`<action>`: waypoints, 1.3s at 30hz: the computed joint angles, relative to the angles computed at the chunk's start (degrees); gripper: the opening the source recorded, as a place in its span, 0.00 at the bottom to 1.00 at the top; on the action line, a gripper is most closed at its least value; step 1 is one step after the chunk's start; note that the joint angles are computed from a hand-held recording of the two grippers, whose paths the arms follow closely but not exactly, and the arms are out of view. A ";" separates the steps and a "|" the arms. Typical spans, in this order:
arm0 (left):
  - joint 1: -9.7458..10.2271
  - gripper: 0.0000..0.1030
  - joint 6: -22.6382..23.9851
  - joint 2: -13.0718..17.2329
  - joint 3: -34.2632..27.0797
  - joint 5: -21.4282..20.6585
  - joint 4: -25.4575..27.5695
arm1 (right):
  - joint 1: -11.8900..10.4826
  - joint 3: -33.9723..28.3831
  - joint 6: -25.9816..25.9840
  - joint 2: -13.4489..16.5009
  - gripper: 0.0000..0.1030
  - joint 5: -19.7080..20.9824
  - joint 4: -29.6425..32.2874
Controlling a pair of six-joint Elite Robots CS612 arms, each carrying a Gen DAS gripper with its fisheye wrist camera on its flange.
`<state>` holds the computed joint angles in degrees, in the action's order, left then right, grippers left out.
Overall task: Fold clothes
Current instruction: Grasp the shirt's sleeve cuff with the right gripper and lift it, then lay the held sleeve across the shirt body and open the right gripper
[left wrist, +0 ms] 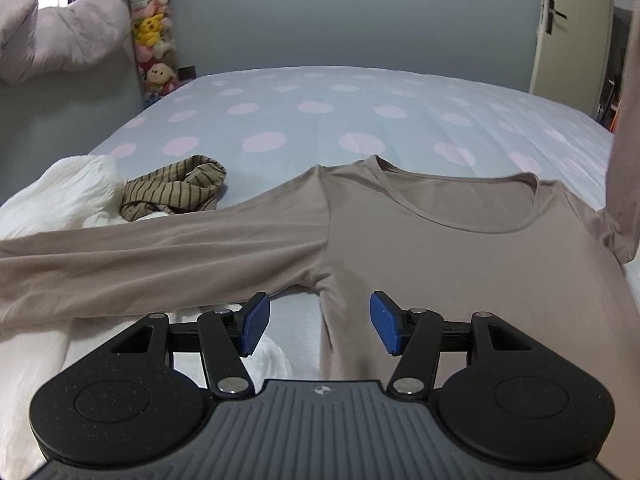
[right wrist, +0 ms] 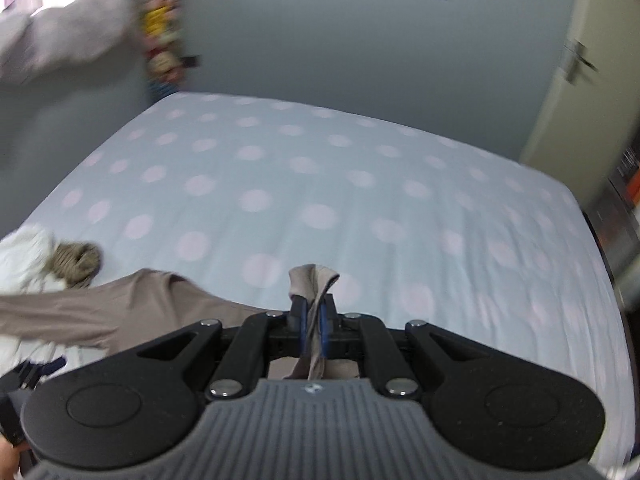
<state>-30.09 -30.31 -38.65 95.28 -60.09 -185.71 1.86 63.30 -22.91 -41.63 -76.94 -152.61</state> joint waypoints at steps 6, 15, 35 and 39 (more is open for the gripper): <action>0.53 0.52 -2.03 -0.21 0.57 -0.29 -1.26 | 3.43 -4.06 -8.02 2.49 0.07 0.88 5.79; 1.03 0.52 -4.65 -0.49 1.24 -0.56 -2.94 | 7.50 -9.49 -10.72 8.14 0.08 -2.26 11.24; 2.41 0.52 -7.95 0.08 1.16 -1.49 -2.35 | 10.40 -19.76 -4.36 18.04 0.27 5.40 21.95; 2.47 0.52 -8.49 -0.28 1.32 -2.01 -1.55 | 10.12 -16.54 -7.74 16.37 0.27 6.39 20.52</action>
<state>-27.61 -38.81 -38.93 96.60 -62.10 -187.26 11.97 46.76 -30.64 -25.26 -70.55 -132.09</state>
